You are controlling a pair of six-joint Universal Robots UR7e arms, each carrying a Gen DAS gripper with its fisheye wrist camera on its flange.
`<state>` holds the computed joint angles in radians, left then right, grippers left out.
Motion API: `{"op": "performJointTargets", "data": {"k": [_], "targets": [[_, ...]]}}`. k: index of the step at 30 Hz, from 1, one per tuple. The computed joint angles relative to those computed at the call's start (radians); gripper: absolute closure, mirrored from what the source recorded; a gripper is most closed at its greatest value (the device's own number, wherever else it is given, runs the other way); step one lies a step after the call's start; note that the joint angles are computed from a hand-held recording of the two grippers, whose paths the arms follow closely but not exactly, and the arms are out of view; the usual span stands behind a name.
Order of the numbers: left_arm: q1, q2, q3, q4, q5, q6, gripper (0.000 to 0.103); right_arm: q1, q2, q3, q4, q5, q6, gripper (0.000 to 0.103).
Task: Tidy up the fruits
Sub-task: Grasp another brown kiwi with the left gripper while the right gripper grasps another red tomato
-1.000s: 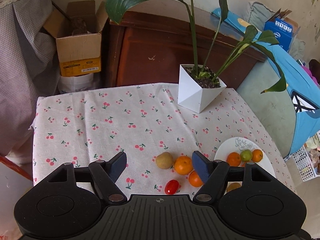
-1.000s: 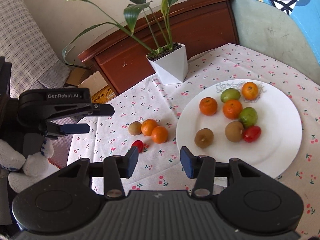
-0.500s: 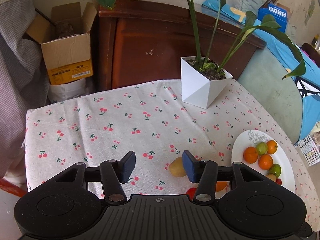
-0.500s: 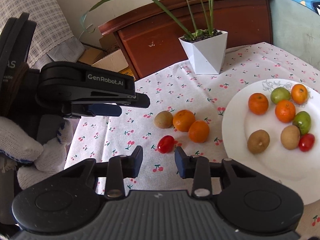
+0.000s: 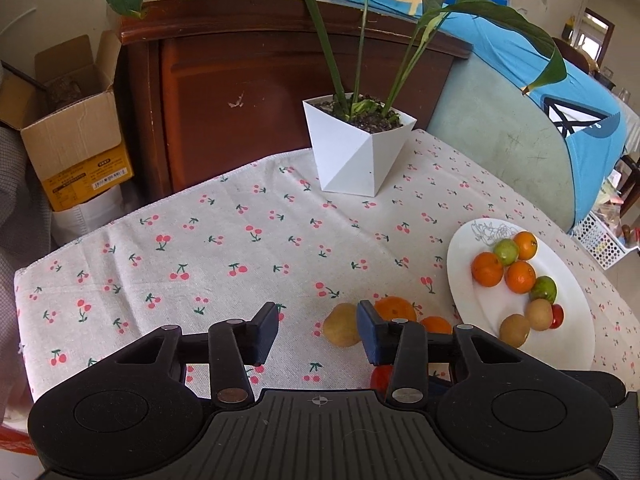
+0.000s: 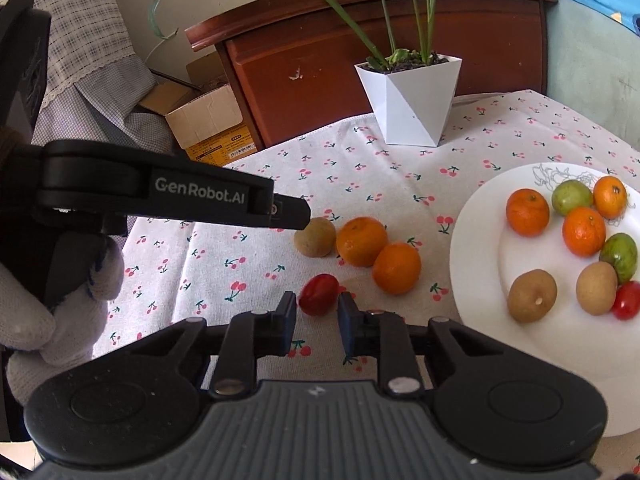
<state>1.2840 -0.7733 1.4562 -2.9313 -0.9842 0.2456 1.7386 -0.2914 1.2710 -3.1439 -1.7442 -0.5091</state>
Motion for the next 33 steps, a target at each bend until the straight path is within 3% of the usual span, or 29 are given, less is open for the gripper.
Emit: {"op": "performJointTargets", "data": {"k": [11, 31, 33], "targets": [[0.008, 0.016, -0.010, 0.024, -0.019, 0.058, 0.063, -0.001, -0.013, 0.019, -0.006, -0.008, -0.037, 0.084], [0.017, 0.036, -0.017, 0.022, -0.055, 0.131, 0.063, -0.016, -0.055, 0.054, 0.016, -0.011, 0.009, 0.084], [0.017, 0.040, -0.020, 0.015, -0.053, 0.131, 0.067, -0.016, -0.056, 0.054, 0.017, -0.011, 0.010, 0.084]]}}
